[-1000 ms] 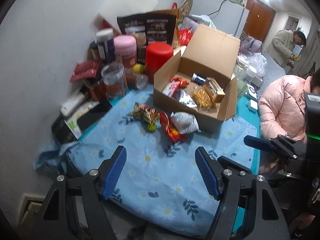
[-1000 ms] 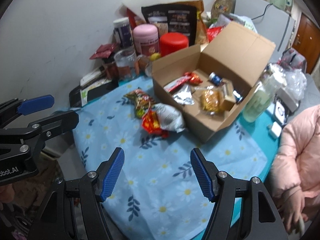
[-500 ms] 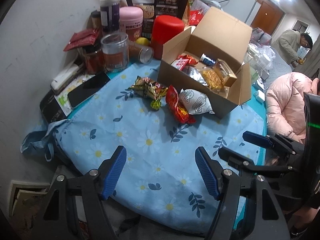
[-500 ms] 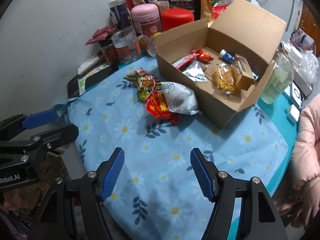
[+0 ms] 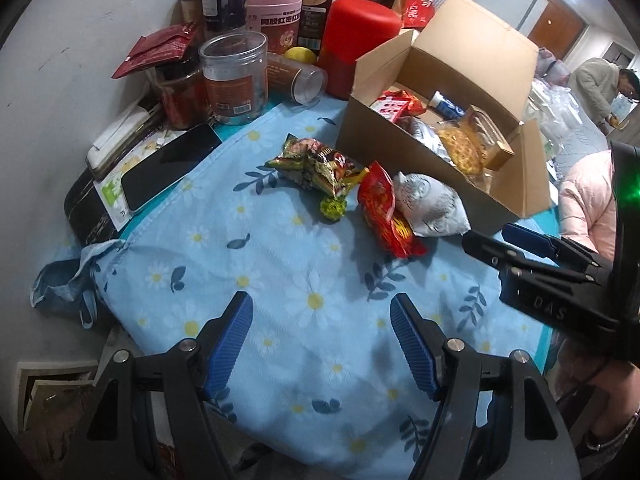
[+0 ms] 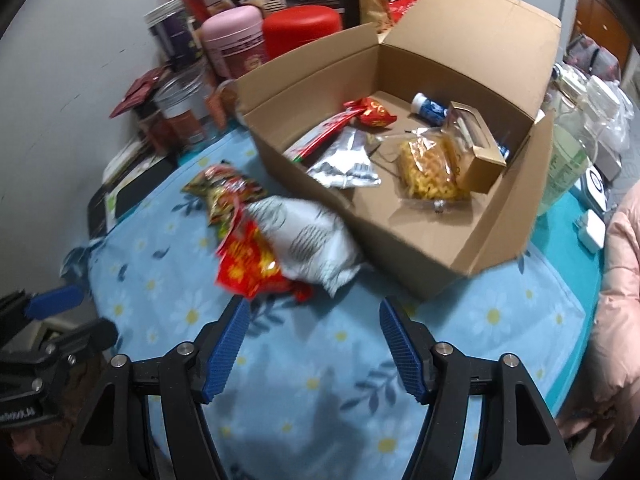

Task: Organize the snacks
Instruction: 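Reach the left gripper to the red snack bag while the right reaches the white bread bag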

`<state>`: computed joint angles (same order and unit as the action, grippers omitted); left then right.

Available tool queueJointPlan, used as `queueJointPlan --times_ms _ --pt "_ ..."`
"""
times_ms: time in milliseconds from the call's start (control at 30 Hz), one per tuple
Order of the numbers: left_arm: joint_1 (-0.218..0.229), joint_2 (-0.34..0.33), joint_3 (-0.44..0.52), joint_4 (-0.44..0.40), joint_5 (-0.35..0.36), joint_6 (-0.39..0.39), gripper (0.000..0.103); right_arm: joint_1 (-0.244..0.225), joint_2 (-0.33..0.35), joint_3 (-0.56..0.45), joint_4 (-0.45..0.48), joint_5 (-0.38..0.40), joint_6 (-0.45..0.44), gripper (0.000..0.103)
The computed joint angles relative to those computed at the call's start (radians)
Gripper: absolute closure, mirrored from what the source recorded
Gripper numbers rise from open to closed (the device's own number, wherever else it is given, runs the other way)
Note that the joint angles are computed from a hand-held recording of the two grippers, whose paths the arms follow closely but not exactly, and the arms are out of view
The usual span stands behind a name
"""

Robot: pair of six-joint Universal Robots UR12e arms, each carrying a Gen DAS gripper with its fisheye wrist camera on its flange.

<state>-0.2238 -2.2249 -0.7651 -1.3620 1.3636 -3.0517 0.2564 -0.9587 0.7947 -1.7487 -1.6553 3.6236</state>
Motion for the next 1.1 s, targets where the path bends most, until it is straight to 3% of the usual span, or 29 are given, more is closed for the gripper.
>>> queueJointPlan --times_ms 167,400,733,1000,1100 --pt "0.002 -0.042 0.066 -0.020 -0.031 0.007 0.032 -0.011 0.032 -0.031 0.006 0.025 -0.029 0.050" --pt "-0.008 -0.096 0.151 -0.053 -0.032 0.054 0.032 -0.024 0.057 -0.045 0.032 0.058 -0.016 0.086" --pt "-0.017 -0.146 0.238 -0.127 -0.090 0.061 0.032 -0.031 0.022 0.003 0.053 0.108 -0.034 0.093" --pt "-0.030 -0.181 0.291 -0.175 -0.091 0.075 0.032 -0.031 -0.030 0.067 0.096 0.103 -0.051 0.094" --pt "-0.038 -0.208 0.332 -0.212 -0.078 0.078 0.032 -0.039 -0.045 0.091 0.091 0.155 -0.059 0.093"
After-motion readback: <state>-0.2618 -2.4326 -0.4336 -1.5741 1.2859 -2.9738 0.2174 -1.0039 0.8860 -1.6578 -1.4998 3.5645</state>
